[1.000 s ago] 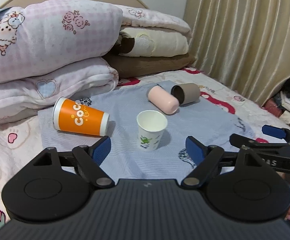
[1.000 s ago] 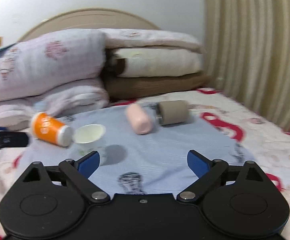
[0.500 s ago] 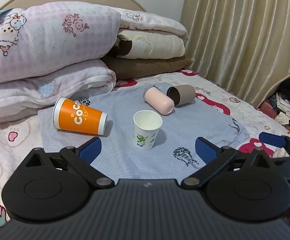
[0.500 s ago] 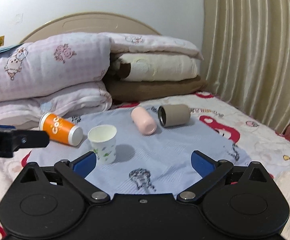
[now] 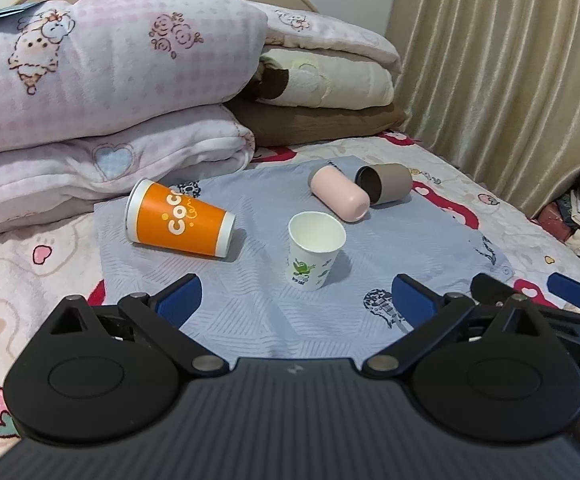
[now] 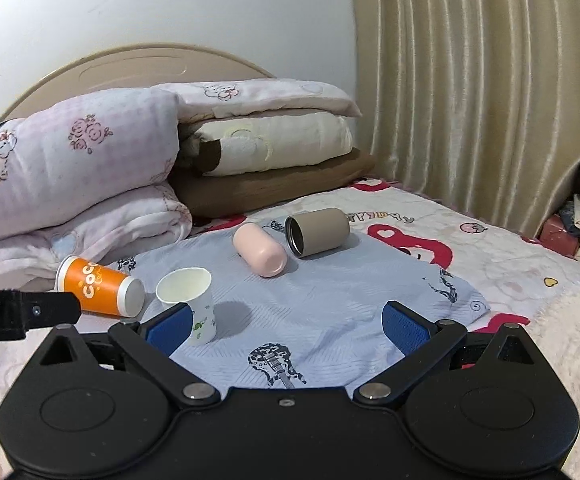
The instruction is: Flip cup upright
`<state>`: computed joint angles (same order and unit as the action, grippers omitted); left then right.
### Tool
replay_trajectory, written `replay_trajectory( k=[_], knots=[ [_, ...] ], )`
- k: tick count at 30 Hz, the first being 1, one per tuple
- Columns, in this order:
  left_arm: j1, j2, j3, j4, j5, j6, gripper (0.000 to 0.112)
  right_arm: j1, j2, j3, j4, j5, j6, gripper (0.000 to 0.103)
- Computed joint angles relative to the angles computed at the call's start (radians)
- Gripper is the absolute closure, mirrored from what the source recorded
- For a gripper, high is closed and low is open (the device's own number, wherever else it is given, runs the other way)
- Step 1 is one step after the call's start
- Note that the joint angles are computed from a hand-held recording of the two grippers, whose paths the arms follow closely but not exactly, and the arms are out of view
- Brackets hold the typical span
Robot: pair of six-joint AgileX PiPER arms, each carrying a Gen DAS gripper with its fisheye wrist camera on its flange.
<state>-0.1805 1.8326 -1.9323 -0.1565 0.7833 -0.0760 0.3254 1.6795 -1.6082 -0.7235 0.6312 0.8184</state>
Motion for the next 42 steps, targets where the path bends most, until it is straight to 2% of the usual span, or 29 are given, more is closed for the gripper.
replay_trajectory(
  k=[9,24,29,34,37,42],
  knots=[
    [-0.013,0.019,-0.030,0.050,0.037,-0.040,0.009,0.017,-0.007,0.018,-0.034,-0.005,0.031,0.001],
    [-0.026,0.030,-0.047,0.106,0.042,-0.071,0.009,0.001,-0.005,0.014,0.018,-0.018,-0.015,0.001],
    [-0.014,0.039,-0.067,0.068,0.068,-0.057,0.009,-0.011,-0.006,0.019,0.054,-0.037,-0.043,0.001],
    [-0.025,0.046,-0.077,0.108,0.078,-0.086,0.009,-0.015,0.002,0.009,0.077,-0.032,-0.069,0.001],
    [-0.036,0.047,-0.074,0.137,0.073,-0.102,0.009,-0.015,0.002,0.010,0.070,-0.035,-0.062,0.001],
    [-0.059,0.022,-0.024,0.194,0.022,-0.117,0.009,-0.017,0.008,0.004,0.062,-0.030,-0.052,0.001]
  ],
)
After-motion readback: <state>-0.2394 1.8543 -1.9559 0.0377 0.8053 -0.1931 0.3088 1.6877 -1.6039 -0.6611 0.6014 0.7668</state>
